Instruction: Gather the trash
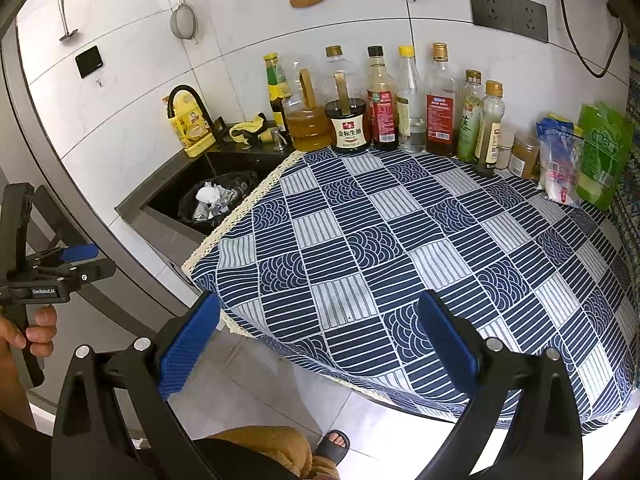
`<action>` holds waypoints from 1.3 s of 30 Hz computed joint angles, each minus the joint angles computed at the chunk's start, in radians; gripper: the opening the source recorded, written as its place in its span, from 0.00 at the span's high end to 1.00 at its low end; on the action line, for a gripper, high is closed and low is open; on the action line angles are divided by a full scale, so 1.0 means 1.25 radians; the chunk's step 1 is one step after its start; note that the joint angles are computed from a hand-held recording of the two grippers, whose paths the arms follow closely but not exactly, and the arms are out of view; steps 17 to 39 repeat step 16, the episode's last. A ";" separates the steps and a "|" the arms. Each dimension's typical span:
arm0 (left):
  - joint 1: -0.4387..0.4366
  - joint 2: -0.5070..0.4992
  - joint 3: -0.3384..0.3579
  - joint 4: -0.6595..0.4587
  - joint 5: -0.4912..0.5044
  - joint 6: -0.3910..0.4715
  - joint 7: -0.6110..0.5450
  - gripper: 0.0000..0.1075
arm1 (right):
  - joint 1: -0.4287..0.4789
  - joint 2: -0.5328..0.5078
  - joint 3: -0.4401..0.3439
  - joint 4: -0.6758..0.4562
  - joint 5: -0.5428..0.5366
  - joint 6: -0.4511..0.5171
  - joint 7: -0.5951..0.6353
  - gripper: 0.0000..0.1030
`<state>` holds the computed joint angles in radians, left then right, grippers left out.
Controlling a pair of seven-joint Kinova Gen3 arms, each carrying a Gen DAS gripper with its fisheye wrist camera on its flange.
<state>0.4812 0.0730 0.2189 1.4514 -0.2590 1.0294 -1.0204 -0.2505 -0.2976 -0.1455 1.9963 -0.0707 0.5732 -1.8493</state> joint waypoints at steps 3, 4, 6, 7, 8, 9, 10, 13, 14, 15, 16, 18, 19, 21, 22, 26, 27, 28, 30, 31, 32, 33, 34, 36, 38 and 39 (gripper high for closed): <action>-0.005 -0.004 -0.001 0.004 0.016 -0.010 -0.007 0.10 | -0.003 -0.002 0.009 0.003 -0.008 0.002 0.006 0.05; -0.004 -0.003 -0.001 0.003 0.015 -0.009 -0.006 0.10 | -0.006 -0.002 0.014 0.003 -0.012 0.003 0.011 0.05; 0.002 0.002 0.003 -0.002 0.001 -0.004 0.001 0.10 | -0.012 -0.003 0.022 0.005 -0.024 0.003 0.020 0.05; 0.003 0.002 0.003 -0.003 -0.002 -0.002 0.002 0.10 | -0.012 -0.001 0.023 0.004 -0.026 0.002 0.023 0.05; 0.005 0.001 0.003 -0.003 -0.003 -0.002 0.004 0.10 | -0.014 -0.002 0.026 0.005 -0.031 0.001 0.029 0.05; 0.004 0.002 0.002 -0.005 -0.001 -0.001 0.003 0.10 | -0.015 -0.001 0.027 0.004 -0.033 0.001 0.032 0.05; 0.005 0.004 0.002 -0.007 -0.002 0.003 0.007 0.10 | -0.014 -0.001 0.027 0.004 -0.034 0.000 0.035 0.05; 0.013 0.006 0.003 -0.010 -0.013 0.010 0.023 0.10 | -0.018 0.001 0.035 0.003 -0.046 -0.002 0.048 0.05; 0.015 0.006 0.003 -0.011 -0.015 0.013 0.027 0.10 | -0.017 0.003 0.034 0.002 -0.047 -0.001 0.050 0.05; 0.016 0.006 0.003 -0.012 -0.016 0.016 0.029 0.10 | -0.015 0.005 0.032 0.001 -0.046 0.000 0.050 0.05; 0.015 0.005 0.003 -0.011 -0.013 0.016 0.029 0.10 | -0.015 0.006 0.032 0.000 -0.048 0.000 0.051 0.05; 0.015 0.005 0.003 -0.011 -0.013 0.016 0.029 0.10 | -0.015 0.006 0.032 0.000 -0.048 0.000 0.051 0.05; 0.015 0.005 0.003 -0.011 -0.013 0.016 0.029 0.10 | -0.015 0.006 0.032 0.000 -0.048 0.000 0.051 0.05; 0.015 0.005 0.003 -0.011 -0.013 0.016 0.029 0.10 | -0.015 0.006 0.032 0.000 -0.048 0.000 0.051 0.05; 0.015 0.005 0.003 -0.011 -0.013 0.016 0.029 0.10 | -0.015 0.006 0.032 0.000 -0.048 0.000 0.051 0.05; 0.015 0.005 0.003 -0.011 -0.013 0.016 0.029 0.10 | -0.015 0.006 0.032 0.000 -0.048 0.000 0.051 0.05; 0.015 0.005 0.003 -0.011 -0.013 0.016 0.029 0.10 | -0.015 0.006 0.032 0.000 -0.048 0.000 0.051 0.05; 0.015 0.005 0.003 -0.011 -0.013 0.016 0.029 0.10 | -0.015 0.006 0.032 0.000 -0.048 0.000 0.051 0.05; 0.015 0.005 0.003 -0.011 -0.013 0.016 0.029 0.10 | -0.015 0.006 0.032 0.000 -0.048 0.000 0.051 0.05; 0.015 0.005 0.003 -0.011 -0.013 0.016 0.029 0.10 | -0.015 0.006 0.032 0.000 -0.048 0.000 0.051 0.05; 0.015 0.005 0.003 -0.011 -0.013 0.016 0.029 0.10 | -0.015 0.006 0.032 0.000 -0.048 0.000 0.051 0.05; 0.015 0.005 0.003 -0.011 -0.013 0.016 0.029 0.10 | -0.015 0.006 0.032 0.000 -0.048 0.000 0.051 0.05; 0.015 0.005 0.003 -0.011 -0.013 0.016 0.029 0.10 | -0.015 0.006 0.032 0.000 -0.048 0.000 0.051 0.05; 0.015 0.005 0.003 -0.011 -0.013 0.016 0.029 0.10 | -0.015 0.006 0.032 0.000 -0.048 0.000 0.051 0.05; 0.015 0.005 0.003 -0.011 -0.013 0.016 0.029 0.10 | -0.015 0.006 0.032 0.000 -0.048 0.000 0.051 0.05; 0.015 0.005 0.003 -0.011 -0.013 0.016 0.029 0.10 | -0.015 0.006 0.032 0.000 -0.048 0.000 0.051 0.05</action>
